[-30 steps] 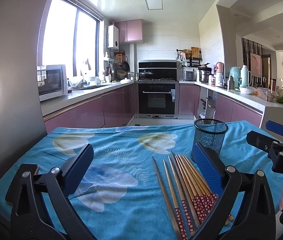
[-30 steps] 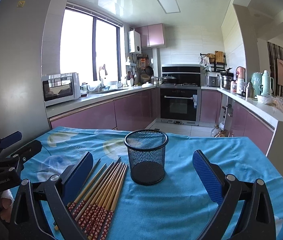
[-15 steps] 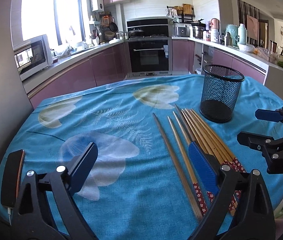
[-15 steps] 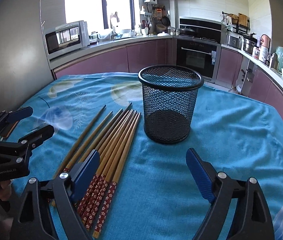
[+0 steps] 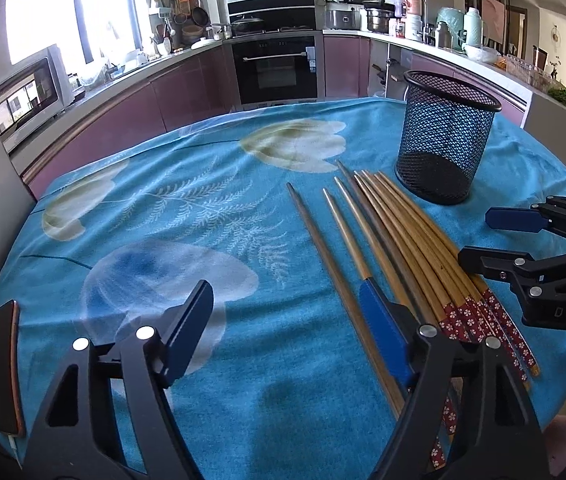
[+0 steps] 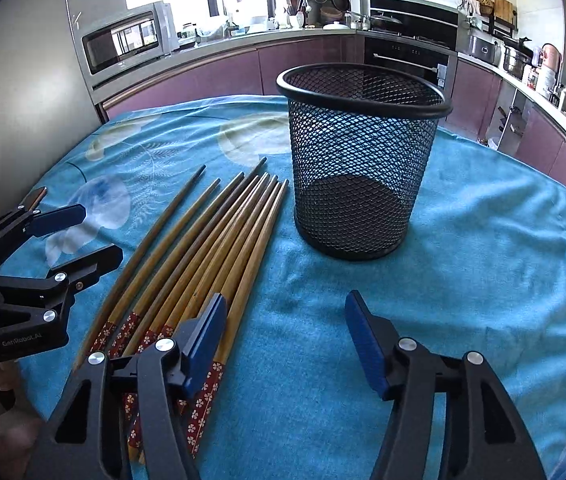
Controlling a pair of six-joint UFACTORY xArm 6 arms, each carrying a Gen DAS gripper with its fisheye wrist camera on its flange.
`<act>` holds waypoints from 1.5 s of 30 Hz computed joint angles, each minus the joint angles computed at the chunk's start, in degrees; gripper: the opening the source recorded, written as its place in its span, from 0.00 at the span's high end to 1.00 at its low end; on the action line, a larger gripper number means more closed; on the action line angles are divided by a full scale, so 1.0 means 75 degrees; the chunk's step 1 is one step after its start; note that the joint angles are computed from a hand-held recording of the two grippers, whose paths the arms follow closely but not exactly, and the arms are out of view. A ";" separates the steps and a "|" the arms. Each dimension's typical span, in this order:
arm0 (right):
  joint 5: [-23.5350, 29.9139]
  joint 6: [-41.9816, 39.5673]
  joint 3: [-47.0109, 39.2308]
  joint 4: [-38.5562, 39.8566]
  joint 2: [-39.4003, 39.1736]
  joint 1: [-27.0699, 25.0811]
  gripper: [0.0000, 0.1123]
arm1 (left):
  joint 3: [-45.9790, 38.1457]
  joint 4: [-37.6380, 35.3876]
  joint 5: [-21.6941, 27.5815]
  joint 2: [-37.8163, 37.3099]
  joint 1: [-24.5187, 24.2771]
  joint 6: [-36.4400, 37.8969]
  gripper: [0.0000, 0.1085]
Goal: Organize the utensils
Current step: 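Grasp one wooden chopstick with the left gripper while the right gripper grasps another, then lift both held chopsticks upright and carry them over the black mesh cup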
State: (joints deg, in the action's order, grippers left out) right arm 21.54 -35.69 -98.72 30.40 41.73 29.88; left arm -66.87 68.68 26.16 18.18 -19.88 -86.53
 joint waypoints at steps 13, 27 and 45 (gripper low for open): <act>0.0510 0.0487 -0.0820 -0.0886 0.0474 0.0007 0.66 | -0.0537 -0.1830 -0.0750 0.0633 0.0293 0.1881 0.53; 0.1080 -0.0219 -0.1167 0.0731 0.0611 -0.0159 0.95 | -0.0293 -0.2559 -0.1861 0.0633 0.0489 0.1821 0.89; 0.1706 -0.0969 -0.1201 0.0929 0.0534 -0.0174 0.94 | 0.0188 -0.2578 -0.2284 0.0288 0.0389 0.2113 0.93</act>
